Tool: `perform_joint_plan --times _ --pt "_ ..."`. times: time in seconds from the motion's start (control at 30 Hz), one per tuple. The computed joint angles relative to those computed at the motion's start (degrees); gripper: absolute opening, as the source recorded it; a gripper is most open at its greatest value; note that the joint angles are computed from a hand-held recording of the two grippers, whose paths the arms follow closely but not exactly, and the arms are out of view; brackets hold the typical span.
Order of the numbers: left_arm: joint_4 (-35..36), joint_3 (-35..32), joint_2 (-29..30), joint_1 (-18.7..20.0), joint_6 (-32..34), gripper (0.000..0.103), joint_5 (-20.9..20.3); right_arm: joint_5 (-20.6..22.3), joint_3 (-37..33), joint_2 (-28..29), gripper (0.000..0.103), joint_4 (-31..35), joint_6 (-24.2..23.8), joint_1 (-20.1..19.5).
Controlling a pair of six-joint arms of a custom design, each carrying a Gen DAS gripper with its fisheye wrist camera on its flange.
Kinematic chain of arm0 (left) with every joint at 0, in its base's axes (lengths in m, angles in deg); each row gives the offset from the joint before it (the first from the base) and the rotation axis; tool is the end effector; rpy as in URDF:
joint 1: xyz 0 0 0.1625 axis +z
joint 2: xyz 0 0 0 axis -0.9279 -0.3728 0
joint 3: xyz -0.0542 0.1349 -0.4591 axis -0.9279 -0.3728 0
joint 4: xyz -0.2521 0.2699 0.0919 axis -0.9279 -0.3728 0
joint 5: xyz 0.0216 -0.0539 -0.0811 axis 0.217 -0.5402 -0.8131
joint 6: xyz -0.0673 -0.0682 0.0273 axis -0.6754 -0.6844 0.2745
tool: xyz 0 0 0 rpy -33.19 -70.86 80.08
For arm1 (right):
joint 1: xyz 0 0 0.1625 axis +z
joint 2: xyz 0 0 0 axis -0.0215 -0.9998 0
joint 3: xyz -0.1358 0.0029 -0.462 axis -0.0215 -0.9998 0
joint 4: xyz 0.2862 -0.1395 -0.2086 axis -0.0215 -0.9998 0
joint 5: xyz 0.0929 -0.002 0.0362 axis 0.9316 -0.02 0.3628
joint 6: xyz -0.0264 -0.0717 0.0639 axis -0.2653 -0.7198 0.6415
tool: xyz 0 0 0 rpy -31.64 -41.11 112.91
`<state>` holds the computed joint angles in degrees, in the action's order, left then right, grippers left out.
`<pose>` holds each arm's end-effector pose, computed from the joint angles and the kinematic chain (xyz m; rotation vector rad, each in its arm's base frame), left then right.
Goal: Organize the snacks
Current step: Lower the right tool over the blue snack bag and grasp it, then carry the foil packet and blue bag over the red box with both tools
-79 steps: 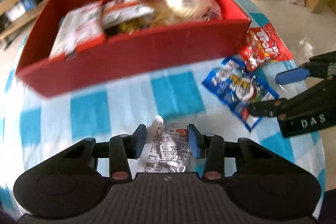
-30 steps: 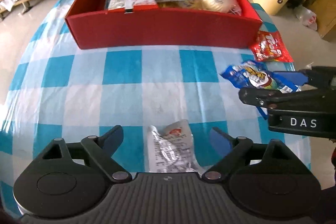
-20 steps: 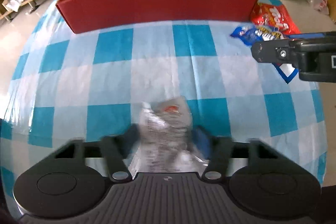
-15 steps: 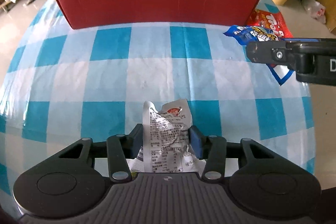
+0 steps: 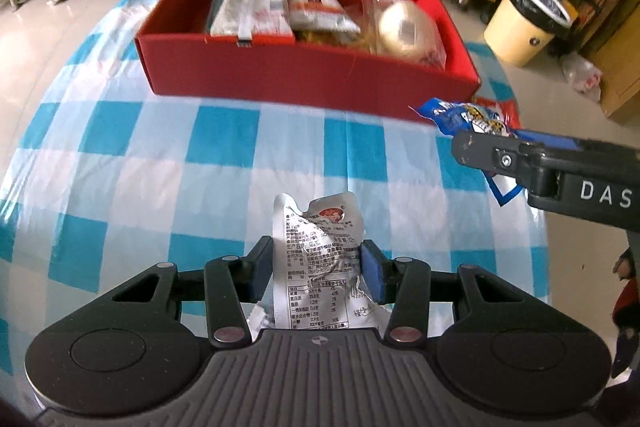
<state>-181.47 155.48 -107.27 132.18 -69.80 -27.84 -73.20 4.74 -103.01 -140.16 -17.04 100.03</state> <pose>-0.1811 -0.8050 0.1735 0.4970 2.5248 -0.3527 0.2100 -0.7779 0.1320 0.3081 -2.5222 0.8217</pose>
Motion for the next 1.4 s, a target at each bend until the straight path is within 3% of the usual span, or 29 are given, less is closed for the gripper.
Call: perform_joint_plan --times 0.43,1.4 --pt "-4.8 -4.9 1.5 -0.8 2.4 0.055 -1.0 1.9 -2.3 0.2 0.068 -2.1 0.3 0.0" --pt "-0.1 -27.7 13.0 -0.1 4.1 0.055 1.9 -3.0 -19.5 8.6 0.068 0.1 -7.9 1.2"
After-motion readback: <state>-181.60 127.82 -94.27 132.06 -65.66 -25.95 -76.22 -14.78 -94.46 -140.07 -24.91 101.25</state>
